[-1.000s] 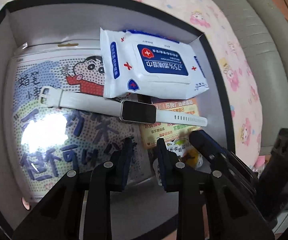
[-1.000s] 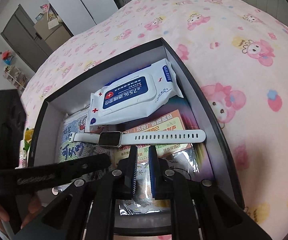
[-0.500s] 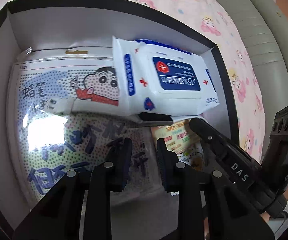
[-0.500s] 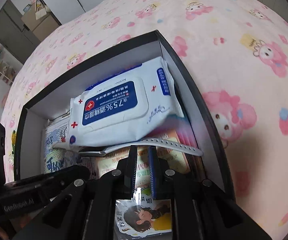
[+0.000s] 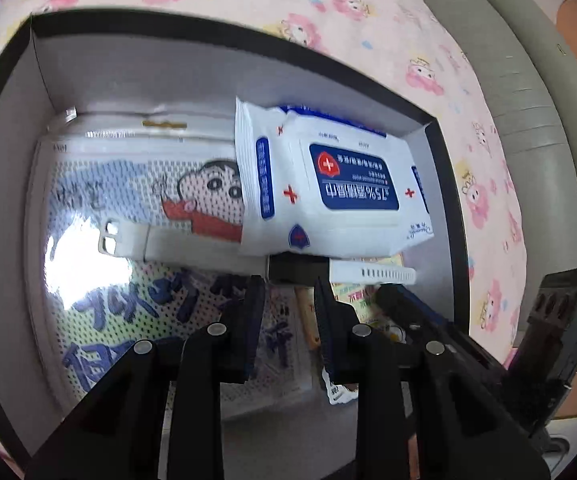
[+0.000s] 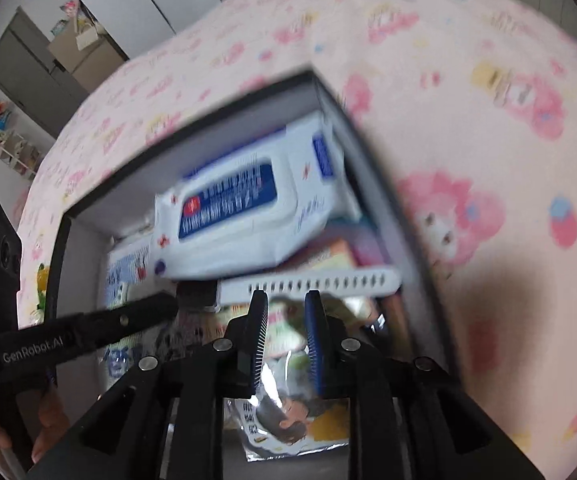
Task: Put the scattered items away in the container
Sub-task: 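Open the right tool and withdraw both tools from the box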
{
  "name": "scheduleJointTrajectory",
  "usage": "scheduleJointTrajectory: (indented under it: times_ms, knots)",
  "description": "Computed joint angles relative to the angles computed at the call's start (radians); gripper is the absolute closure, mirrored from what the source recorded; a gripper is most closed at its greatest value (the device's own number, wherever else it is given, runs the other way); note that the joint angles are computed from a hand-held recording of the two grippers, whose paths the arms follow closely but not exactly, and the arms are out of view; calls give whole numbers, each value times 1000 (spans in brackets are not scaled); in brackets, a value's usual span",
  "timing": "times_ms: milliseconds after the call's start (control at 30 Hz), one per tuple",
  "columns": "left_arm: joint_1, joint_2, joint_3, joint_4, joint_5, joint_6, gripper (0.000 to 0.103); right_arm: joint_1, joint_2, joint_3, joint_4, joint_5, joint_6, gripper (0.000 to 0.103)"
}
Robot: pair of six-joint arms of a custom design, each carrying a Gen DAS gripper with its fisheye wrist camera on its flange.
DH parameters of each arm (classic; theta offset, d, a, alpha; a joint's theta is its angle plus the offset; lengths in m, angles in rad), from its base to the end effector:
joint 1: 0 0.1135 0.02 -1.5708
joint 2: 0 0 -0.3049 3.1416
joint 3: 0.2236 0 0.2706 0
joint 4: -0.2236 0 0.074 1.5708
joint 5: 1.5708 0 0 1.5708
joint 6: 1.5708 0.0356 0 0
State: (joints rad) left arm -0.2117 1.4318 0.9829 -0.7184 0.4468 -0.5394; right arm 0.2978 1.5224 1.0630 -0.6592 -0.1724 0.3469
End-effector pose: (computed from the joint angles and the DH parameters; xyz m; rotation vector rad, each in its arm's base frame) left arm 0.2736 -0.0745 0.2574 -0.3308 2.8042 -0.8078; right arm 0.3003 0.0986 0.2567 0.0128 2.7363 0.4236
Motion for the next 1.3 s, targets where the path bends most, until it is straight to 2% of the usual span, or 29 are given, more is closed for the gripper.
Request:
scheduleJointTrajectory:
  times_ms: [67,133,200,267,300,367,400,500,600,667,733,900,1000,1033,1100,1300]
  knots:
    - [-32,-49,-23,15,2,-28,78,17,-10,1,-6,35,-4,87]
    - [0,-25,-70,103,0,24,76,39,-43,-3,-3,87,-5,86]
    - [-8,-79,-89,109,-58,28,67,65,-73,-9,1,140,5,77]
    - [-40,-128,-92,109,-186,12,45,94,-107,-11,-3,187,21,65]
    - [-52,-164,-92,100,-254,16,41,109,-127,-13,-2,204,25,58]
    - [-82,-141,-47,147,-356,33,31,138,-158,-11,-13,249,18,47]
    - [-56,-182,-44,113,-359,68,29,155,-172,-7,-21,277,16,41]
    - [49,-332,-27,-7,-330,181,19,211,-169,38,-45,313,49,35]
    - [33,-300,58,-27,-375,179,15,252,-148,98,-76,245,57,33]
    - [27,-329,118,-90,-422,166,7,317,-149,140,-113,317,80,33]
    - [68,-372,142,-130,-418,177,5,383,-151,187,-156,394,100,33]
    - [179,-443,247,-275,-380,273,4,498,-175,286,-245,467,158,32]
    - [238,-492,286,-335,-354,328,3,600,-196,343,-314,552,207,32]
    - [246,-510,298,-357,-359,335,2,637,-211,351,-323,578,223,31]
    - [259,-544,322,-403,-378,353,1,727,-233,377,-360,649,271,22]
    - [250,-653,356,-524,-465,394,1,975,-227,438,-520,907,479,22]
